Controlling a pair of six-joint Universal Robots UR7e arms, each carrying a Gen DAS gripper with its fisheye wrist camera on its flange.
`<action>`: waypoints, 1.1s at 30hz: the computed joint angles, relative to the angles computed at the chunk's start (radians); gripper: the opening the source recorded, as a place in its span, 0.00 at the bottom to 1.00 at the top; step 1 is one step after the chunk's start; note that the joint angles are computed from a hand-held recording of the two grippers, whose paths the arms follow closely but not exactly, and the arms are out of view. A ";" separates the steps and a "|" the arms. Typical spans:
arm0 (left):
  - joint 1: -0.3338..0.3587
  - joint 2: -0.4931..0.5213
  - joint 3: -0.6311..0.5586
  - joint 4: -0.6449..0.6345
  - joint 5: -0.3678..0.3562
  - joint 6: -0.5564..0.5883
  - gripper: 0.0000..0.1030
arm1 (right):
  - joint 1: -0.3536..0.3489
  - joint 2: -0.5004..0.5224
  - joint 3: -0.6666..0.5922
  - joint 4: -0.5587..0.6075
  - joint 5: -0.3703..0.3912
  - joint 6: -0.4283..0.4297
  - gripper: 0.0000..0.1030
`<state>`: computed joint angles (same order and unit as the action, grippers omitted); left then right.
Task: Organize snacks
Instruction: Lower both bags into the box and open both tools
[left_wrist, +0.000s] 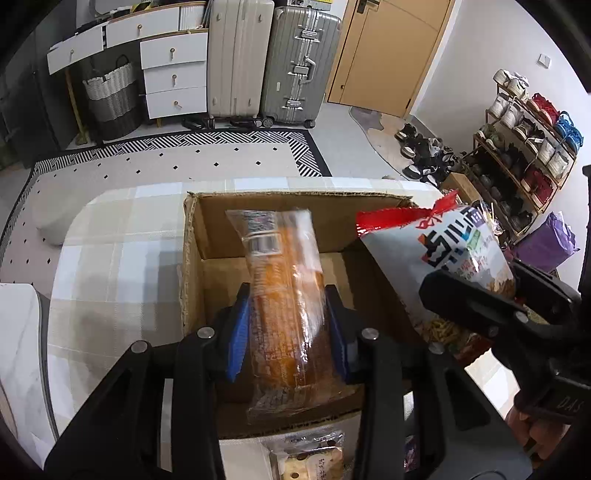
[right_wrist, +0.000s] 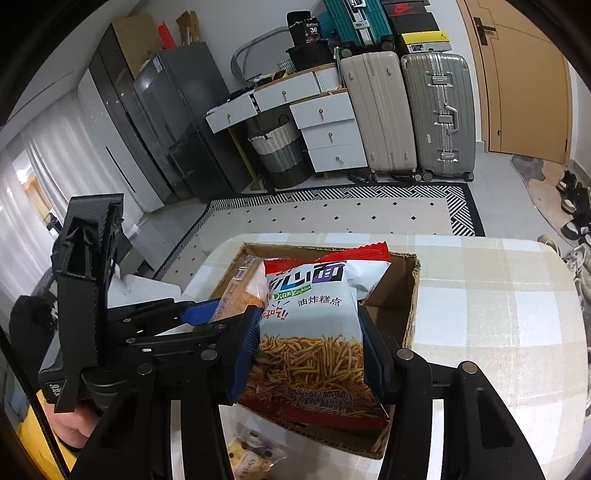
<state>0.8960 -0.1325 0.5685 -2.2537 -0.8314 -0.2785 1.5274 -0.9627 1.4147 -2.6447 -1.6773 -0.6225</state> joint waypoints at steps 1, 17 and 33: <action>0.003 0.009 -0.013 -0.005 0.001 0.010 0.33 | 0.000 0.005 -0.002 -0.004 -0.007 -0.004 0.50; -0.004 -0.073 0.156 -0.121 0.037 0.028 0.35 | 0.008 0.050 -0.029 0.017 -0.066 -0.001 0.50; -0.054 -0.183 0.346 -0.167 0.083 -0.027 0.48 | 0.021 -0.052 0.072 -0.072 -0.036 -0.008 0.52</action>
<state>0.8422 -0.3158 0.9147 -2.4205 -0.7489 -0.3052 1.5483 -1.0146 1.4867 -2.7163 -1.7131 -0.6310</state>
